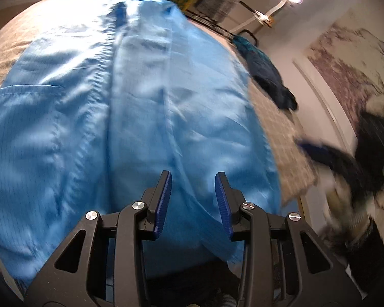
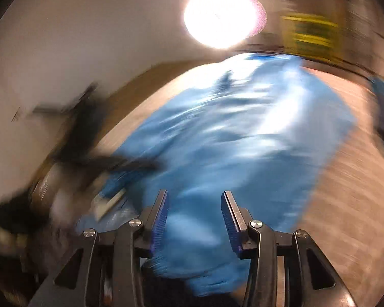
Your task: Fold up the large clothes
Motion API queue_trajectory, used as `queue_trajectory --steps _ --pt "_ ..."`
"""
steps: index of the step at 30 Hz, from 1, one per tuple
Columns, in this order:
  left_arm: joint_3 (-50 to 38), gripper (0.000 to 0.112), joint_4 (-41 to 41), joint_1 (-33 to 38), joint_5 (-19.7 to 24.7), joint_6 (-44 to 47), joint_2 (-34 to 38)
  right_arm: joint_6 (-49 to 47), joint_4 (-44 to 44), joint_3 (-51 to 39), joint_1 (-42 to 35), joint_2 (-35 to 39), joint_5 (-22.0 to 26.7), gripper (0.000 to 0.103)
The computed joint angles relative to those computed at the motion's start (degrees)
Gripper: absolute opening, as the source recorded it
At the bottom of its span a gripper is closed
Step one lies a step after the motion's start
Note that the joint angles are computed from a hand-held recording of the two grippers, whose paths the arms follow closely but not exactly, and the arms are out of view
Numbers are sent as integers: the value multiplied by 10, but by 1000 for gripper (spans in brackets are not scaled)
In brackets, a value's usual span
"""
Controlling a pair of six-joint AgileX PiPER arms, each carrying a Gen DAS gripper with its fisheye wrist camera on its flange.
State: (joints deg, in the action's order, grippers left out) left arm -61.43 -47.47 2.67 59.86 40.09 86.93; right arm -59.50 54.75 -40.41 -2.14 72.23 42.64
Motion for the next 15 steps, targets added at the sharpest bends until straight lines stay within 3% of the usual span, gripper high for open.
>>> queue_trajectory --steps 2,5,8,10,15 --pt "24 36 13 -29 -4 17 -37 13 30 -21 -61 53 -6 44" --pt "57 48 46 -87 -26 25 -83 35 44 -53 -98 113 -33 44" --pt "83 48 54 -124 -47 4 -101 47 49 -88 -118 164 -54 44" --pt "91 48 54 -148 -55 -14 -105 48 70 -112 -136 195 -39 44" --pt "99 48 150 -274 -144 -86 -110 53 85 -175 -153 256 -20 57"
